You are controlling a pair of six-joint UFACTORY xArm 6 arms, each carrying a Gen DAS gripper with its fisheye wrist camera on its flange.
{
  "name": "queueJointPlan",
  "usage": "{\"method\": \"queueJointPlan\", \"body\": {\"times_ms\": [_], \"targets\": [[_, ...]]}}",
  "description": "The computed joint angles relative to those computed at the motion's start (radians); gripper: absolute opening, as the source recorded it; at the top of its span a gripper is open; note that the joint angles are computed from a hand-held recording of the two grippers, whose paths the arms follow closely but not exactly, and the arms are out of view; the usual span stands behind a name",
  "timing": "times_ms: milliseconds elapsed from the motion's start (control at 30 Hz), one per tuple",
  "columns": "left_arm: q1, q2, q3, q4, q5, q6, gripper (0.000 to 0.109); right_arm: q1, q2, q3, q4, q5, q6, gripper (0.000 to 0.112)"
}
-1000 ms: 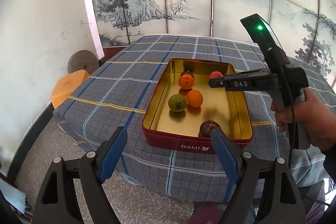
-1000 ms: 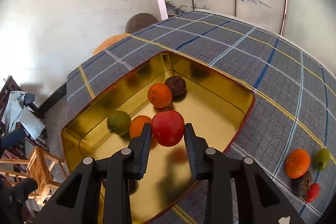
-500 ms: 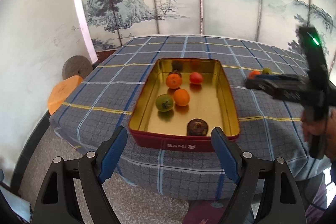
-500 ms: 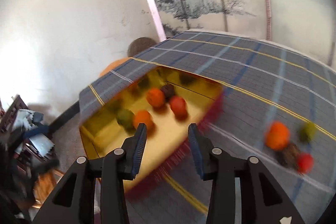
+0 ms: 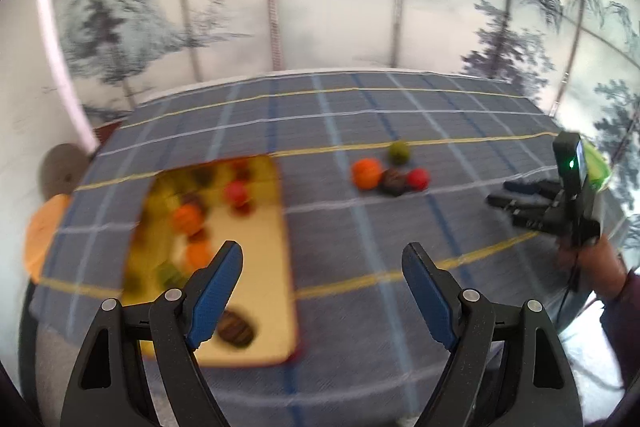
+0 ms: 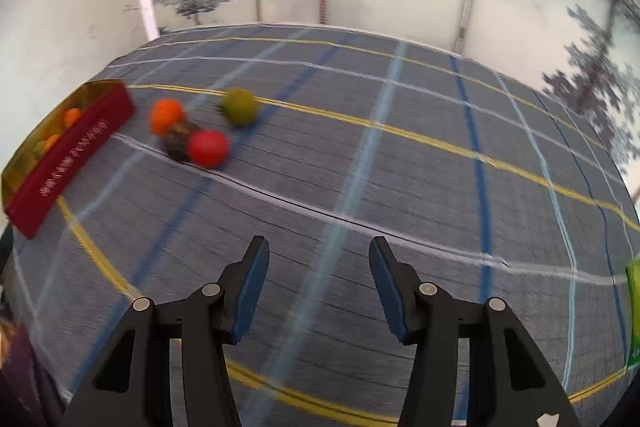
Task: Organize fruits
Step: 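Grasp the orange beside the tray with the left gripper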
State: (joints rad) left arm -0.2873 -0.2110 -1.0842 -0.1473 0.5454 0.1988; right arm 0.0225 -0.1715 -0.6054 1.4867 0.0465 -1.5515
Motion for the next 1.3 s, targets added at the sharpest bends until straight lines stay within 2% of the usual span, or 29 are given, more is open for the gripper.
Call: {"method": "queueJointPlan", "body": {"times_ms": [100, 167, 333, 367, 600, 667, 733, 800, 833, 867, 1000, 1200, 1300], "targets": [[-0.019, 0.188, -0.219, -0.093, 0.098, 0.04, 0.082, -0.077, -0.012, 0.0, 0.004, 0.106, 0.026, 0.052], [-0.025, 0.313, -0.366, -0.07, 0.164, -0.003, 0.082, -0.118, -0.024, 0.0, 0.047, 0.164, -0.006, 0.059], [-0.016, 0.637, -0.772, -0.107, 0.37, -0.066, 0.082, -0.181, -0.043, 0.012, 0.039, 0.274, 0.003, 0.061], [-0.018, 0.696, -0.846, -0.081, 0.404, -0.099, 0.082, -0.19, -0.047, 0.011, 0.023, 0.29, 0.018, 0.061], [-0.048, 0.872, -1.051, 0.058, 0.467, -0.169, 0.08, -0.259, -0.049, 0.002, 0.05, 0.408, 0.017, 0.064], [-0.046, 0.897, -1.074, 0.05, 0.488, -0.157, 0.068, -0.267, -0.05, 0.002, 0.049, 0.425, 0.018, 0.064], [-0.037, 0.905, -1.075, -0.01, 0.49, -0.142, 0.066, -0.269, -0.049, 0.0, 0.047, 0.431, 0.019, 0.064], [-0.027, 0.914, -1.074, -0.073, 0.495, -0.126, 0.059, -0.272, -0.049, 0.0, 0.05, 0.438, 0.016, 0.064], [-0.021, 0.908, -1.059, -0.119, 0.483, -0.101, 0.046, -0.274, -0.048, -0.001, 0.052, 0.441, 0.016, 0.064], [-0.015, 0.903, -1.052, -0.167, 0.485, -0.077, 0.04, -0.277, -0.046, -0.001, 0.054, 0.444, 0.016, 0.064], [-0.021, 0.826, -0.924, -0.148, 0.41, -0.087, 0.04, -0.275, -0.042, -0.004, 0.05, 0.436, 0.022, 0.067], [-0.034, 0.608, -0.613, -0.136, 0.215, -0.082, 0.039, -0.248, -0.038, -0.007, 0.04, 0.388, 0.026, 0.067], [-0.034, 0.509, -0.5, -0.151, 0.17, -0.079, 0.039, -0.219, -0.034, -0.024, 0.044, 0.39, -0.009, 0.067]]}}
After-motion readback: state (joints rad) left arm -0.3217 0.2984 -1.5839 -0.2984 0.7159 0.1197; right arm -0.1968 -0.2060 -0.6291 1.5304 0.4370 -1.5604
